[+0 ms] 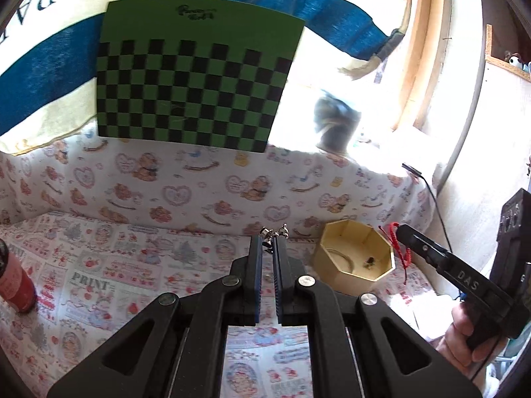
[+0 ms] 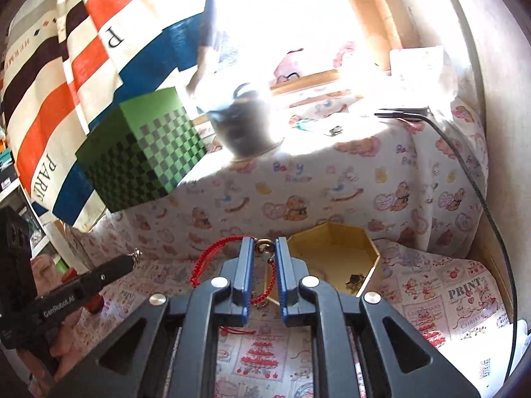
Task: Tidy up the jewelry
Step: 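Carry both items over the box and open both grippers to drop them in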
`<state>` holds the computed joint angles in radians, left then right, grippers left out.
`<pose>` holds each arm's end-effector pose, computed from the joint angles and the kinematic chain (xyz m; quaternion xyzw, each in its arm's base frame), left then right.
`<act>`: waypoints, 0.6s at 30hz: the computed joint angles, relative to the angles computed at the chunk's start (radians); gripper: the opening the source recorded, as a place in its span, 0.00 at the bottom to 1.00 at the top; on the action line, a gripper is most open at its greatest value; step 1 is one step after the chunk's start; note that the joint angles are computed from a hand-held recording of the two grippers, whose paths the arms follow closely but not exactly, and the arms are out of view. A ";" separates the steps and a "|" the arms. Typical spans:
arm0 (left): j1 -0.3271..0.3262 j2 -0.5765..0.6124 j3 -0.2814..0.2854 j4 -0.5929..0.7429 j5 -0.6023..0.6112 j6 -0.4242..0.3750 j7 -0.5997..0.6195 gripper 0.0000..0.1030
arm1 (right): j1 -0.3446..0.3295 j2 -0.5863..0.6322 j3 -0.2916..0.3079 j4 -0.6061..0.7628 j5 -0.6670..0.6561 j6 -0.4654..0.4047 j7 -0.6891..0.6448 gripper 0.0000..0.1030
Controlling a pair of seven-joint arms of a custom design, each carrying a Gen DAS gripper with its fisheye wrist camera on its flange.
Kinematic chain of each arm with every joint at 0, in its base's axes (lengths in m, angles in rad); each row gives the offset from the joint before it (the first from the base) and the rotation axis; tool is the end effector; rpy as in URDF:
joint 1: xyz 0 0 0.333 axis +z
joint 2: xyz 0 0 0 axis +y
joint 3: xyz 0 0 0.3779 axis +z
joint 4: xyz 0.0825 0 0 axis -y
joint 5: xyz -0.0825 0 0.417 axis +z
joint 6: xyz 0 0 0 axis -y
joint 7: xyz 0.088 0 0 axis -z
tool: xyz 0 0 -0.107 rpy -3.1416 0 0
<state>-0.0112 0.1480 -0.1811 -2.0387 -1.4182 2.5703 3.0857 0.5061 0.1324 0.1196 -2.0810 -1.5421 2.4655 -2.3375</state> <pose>0.6309 -0.1023 0.4446 -0.4212 0.7688 -0.4741 0.0817 0.5075 0.3661 0.4305 -0.4175 0.7558 -0.3126 0.3959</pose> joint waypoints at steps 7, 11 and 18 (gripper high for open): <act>-0.048 0.051 -0.035 0.068 0.237 -0.124 -0.227 0.05 | -0.055 -0.035 -0.022 -0.066 -0.035 0.077 0.162 0.11; -0.094 0.082 -0.061 0.087 0.332 -0.063 -0.309 0.05 | -0.074 -0.044 -0.022 -0.085 -0.024 0.087 0.190 0.11; -0.131 0.163 -0.084 0.136 0.540 0.021 -0.495 0.05 | -0.104 -0.035 -0.029 -0.096 -0.024 0.141 0.226 0.11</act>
